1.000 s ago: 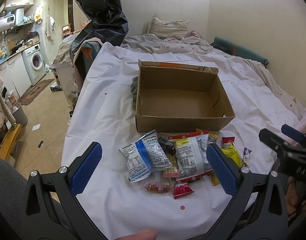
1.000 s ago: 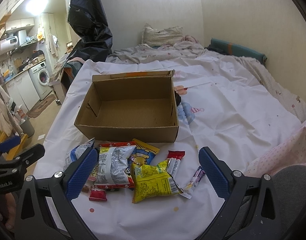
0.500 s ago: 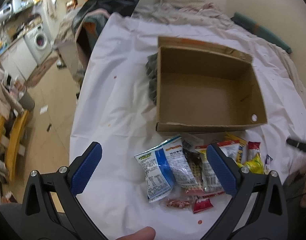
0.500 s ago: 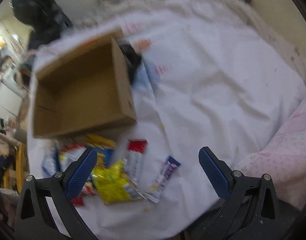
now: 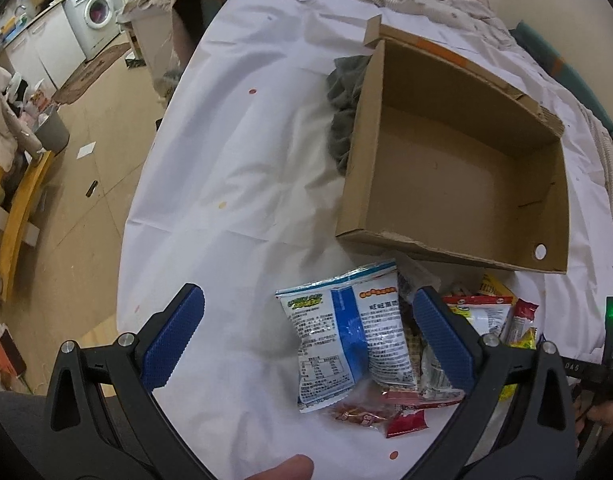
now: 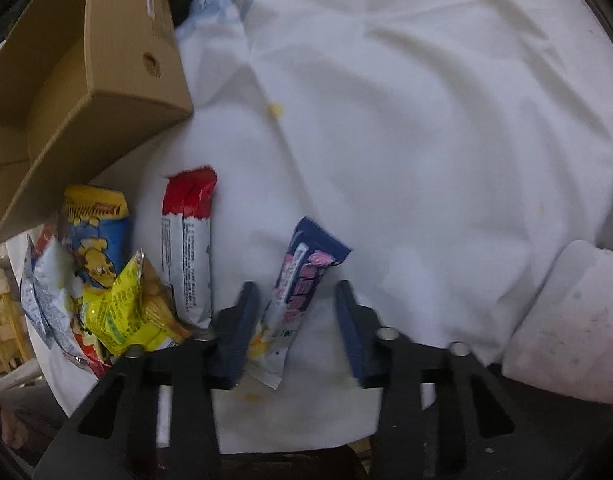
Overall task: Organize snacks
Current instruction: 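Grasp the blue-and-white chip bag with the left tool while the right tool grasps a purple candy bar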
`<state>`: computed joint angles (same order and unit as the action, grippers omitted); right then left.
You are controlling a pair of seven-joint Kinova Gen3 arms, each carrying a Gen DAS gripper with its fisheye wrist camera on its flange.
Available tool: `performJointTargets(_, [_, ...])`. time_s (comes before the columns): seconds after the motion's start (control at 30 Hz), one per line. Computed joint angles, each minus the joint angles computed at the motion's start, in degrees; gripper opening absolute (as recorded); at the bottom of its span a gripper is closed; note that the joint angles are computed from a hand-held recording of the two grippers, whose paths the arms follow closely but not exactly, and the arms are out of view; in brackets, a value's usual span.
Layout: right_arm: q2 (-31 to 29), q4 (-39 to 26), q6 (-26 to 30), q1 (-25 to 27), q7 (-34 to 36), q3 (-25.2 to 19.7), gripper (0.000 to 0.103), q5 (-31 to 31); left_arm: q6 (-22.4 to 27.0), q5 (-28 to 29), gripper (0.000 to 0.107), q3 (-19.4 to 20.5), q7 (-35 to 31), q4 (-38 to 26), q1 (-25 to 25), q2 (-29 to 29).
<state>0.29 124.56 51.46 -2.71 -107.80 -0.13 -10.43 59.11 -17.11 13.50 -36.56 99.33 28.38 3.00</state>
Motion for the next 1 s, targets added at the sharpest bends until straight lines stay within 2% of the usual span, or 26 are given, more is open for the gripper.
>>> performJointTargets(0.1, [-3.94, 0.5, -2.71, 0.92, -5.27, -5.09, 0.019, 5.73, -0.05, 1.12, 0.103, -0.5, -0.49, 0.24, -0.76, -0.07])
performJointTargets(0.2, [-11.66, 2.34, -7.68, -2.39, -9.52, -4.87, 0.019, 8.93, 0.34, 1.54, 0.103, -0.52, -0.24, 0.75, -1.06, -0.11])
performJointTargets(0.27, [-15.6, 2.34, -9.26, -3.3, -8.11, -3.96, 0.019, 7.27, 0.55, 4.2, 0.103, -0.75, -2.47, 0.82, -1.76, 0.87])
performJointTargets(0.37, [-19.67, 2.83, -12.31, -8.07, -1.87, 1.95, 0.019, 0.52, 0.21, 7.49, 0.103, -1.12, -3.83, 1.2, -2.17, 2.56])
performJointTargets(0.4, [-20.43, 2.93, -13.04, -9.34, -0.47, 2.52, 0.019, -0.83, -0.18, 8.72, 0.103, -1.3, -3.8, 1.32, -2.29, 3.04])
performJointTargets(0.53, [-20.38, 3.15, -14.37, -8.48, 1.42, -0.84, 0.019, -2.53, -1.65, 12.89, 0.103, -1.41, -5.74, 0.95, -2.59, 5.72])
performJointTargets(0.67, [-20.57, 3.73, -13.83, -8.23, 3.13, 0.08, 0.019, -3.73, -1.9, 13.17, 0.103, -2.02, -5.37, 0.15, -1.14, 8.49])
performJointTargets(0.8, [-17.45, 2.49, -14.53, -6.83, 1.46, -2.34, 0.019, -1.63, -2.26, 12.95, 0.103, -2.72, -5.56, -0.46, -0.14, 10.12])
performJointTargets(0.9, [-17.57, 2.86, -14.86, -6.54, 0.53, -2.99, 0.019, -0.63, -3.42, 14.49, 0.086, -2.89, -7.11, 0.07, -0.84, 10.16])
performJointTargets(1.0, [-18.2, 2.74, -15.23, -5.2, -3.28, -6.62, 0.019, 3.4, -3.77, 15.56, 0.082, -3.07, -7.94, 0.52, -1.19, 9.93])
